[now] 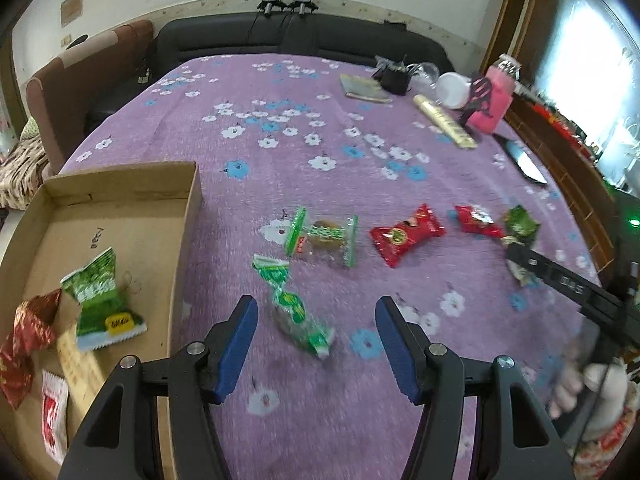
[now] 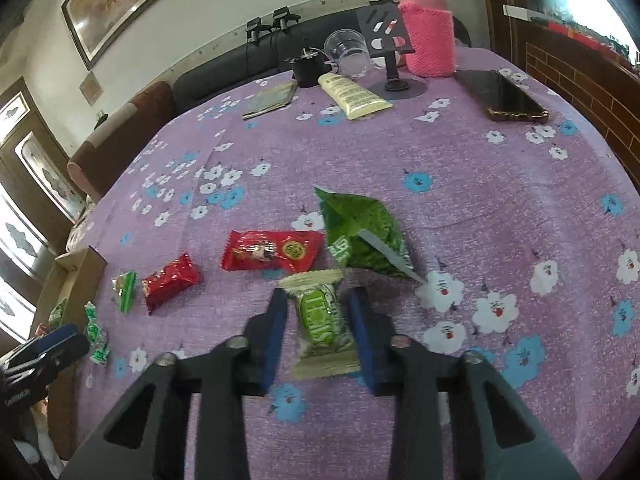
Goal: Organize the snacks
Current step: 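Grasp the green-ended candy with the left tool while the right grasps the pale green biscuit packet, then carry the green candy and pale green packet into the box and open both tools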
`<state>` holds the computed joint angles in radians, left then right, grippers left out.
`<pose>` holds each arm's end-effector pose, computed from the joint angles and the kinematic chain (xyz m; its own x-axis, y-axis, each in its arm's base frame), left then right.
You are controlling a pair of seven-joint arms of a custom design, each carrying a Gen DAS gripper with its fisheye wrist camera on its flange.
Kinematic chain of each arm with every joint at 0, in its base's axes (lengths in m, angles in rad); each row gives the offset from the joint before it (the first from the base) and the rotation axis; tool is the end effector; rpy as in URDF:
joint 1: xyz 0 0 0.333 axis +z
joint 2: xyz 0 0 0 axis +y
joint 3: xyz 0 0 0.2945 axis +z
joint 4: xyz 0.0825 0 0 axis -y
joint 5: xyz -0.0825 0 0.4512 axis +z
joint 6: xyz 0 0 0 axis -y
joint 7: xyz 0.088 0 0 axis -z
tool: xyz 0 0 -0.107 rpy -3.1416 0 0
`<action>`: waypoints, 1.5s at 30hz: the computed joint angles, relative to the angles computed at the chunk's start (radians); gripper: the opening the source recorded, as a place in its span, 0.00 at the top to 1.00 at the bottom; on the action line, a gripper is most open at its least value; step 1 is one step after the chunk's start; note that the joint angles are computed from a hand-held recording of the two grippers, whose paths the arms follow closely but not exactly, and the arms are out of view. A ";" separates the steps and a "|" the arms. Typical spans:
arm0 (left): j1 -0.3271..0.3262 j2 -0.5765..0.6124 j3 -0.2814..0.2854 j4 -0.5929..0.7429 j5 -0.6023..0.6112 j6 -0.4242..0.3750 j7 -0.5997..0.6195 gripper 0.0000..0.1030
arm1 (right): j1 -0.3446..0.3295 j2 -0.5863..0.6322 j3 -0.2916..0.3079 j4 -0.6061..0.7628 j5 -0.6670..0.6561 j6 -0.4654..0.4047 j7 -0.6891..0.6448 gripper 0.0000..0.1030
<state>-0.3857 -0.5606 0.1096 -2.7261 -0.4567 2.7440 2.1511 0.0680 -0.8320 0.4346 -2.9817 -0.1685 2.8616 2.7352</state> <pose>0.4497 -0.1135 0.3946 -0.4934 -0.8633 0.1058 -0.7254 0.3414 -0.5978 0.3645 0.1639 0.3662 -0.3896 -0.8674 -0.3094 -0.6207 0.4955 -0.6077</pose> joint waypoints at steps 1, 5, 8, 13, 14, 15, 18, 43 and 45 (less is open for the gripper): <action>0.007 0.014 -0.012 0.006 0.010 0.007 -0.010 0.38 | 0.004 -0.002 -0.007 -0.005 0.003 0.007 -0.002 0.75; 0.029 0.071 -0.047 0.033 0.056 0.004 -0.044 0.53 | 0.011 -0.003 -0.019 -0.012 0.012 0.017 -0.018 0.80; 0.025 0.073 -0.052 0.021 0.069 0.027 -0.026 0.81 | 0.019 -0.002 -0.022 -0.014 0.020 0.027 -0.031 0.81; -0.032 0.029 0.027 0.005 -0.029 -0.006 0.069 0.81 | 0.036 0.001 -0.029 -0.024 0.041 0.068 -0.052 0.82; -0.036 0.015 0.037 0.002 -0.049 -0.021 0.082 0.81 | 0.041 0.003 -0.033 -0.027 0.049 0.083 -0.058 0.82; -0.034 -0.004 0.043 -0.005 -0.065 -0.032 0.094 0.81 | 0.052 0.008 -0.045 -0.033 0.061 0.112 -0.069 0.82; -0.031 -0.064 0.056 -0.026 -0.107 -0.068 0.115 0.81 | 0.074 0.020 -0.064 -0.042 0.101 0.171 -0.107 0.82; 0.271 -0.256 0.227 -0.101 -0.131 -0.145 0.176 0.81 | 0.171 0.290 0.005 0.270 0.171 0.189 -0.248 0.82; 0.282 -0.240 0.235 -0.097 -0.136 -0.141 0.185 0.81 | 0.163 0.356 0.031 0.344 0.153 0.184 -0.264 0.82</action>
<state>-0.1036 -0.8010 0.3445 -2.8227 -0.5931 2.6028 2.3359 0.2314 -0.4763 0.4652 -2.6376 -0.0153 3.0454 2.4712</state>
